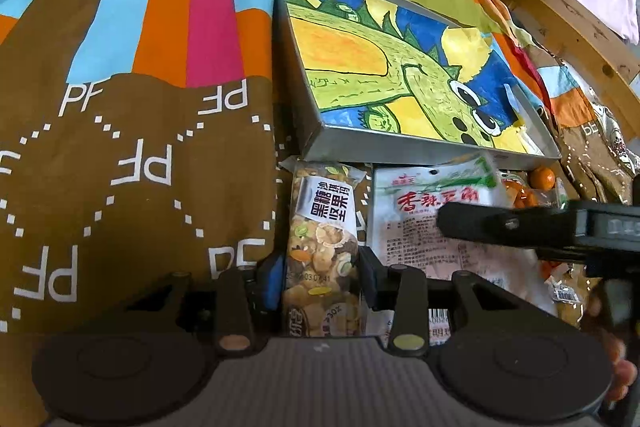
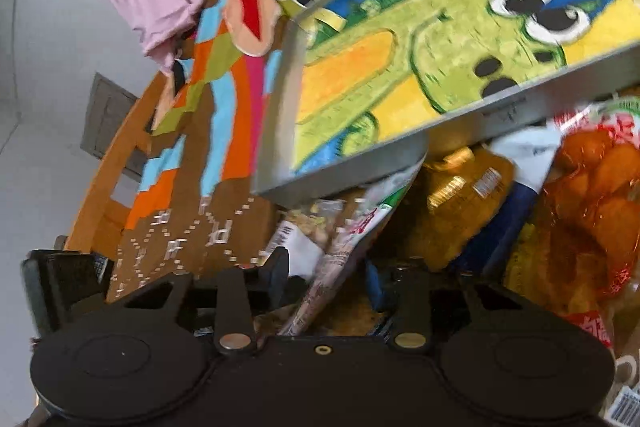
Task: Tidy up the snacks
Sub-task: 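Close the left tool on the nut bar while the right tool grasps the tofu packet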
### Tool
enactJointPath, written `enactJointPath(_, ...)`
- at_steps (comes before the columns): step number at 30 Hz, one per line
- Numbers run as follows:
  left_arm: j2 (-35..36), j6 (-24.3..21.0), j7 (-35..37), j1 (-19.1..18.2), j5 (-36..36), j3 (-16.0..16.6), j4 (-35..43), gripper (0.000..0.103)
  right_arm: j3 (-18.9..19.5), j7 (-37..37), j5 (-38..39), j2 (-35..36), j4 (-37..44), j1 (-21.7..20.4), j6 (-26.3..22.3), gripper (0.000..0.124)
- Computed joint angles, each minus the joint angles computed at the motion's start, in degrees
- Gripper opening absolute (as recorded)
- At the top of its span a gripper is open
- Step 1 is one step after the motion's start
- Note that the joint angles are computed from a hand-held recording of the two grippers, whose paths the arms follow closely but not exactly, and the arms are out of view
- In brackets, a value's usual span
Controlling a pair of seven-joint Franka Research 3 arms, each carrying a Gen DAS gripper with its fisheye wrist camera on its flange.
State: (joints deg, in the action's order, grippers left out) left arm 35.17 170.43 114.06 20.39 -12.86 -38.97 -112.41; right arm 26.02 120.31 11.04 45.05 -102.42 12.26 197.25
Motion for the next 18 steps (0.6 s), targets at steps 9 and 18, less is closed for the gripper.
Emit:
enactJointPath(9,0.56,0.92,-0.64,0.18,0.65,-0.20,-0.03,0.042,-2.70,0.72,1.35,-0.23,1.13,2.62,-1.66,0.027)
enactJointPath(18,-6.61,1.93,-8.92,-6.11,3.32,6.18,-5.13,0.041,0.74,1.51,2.38,-4.48,-5.79,0.20,-0.19,0.014)
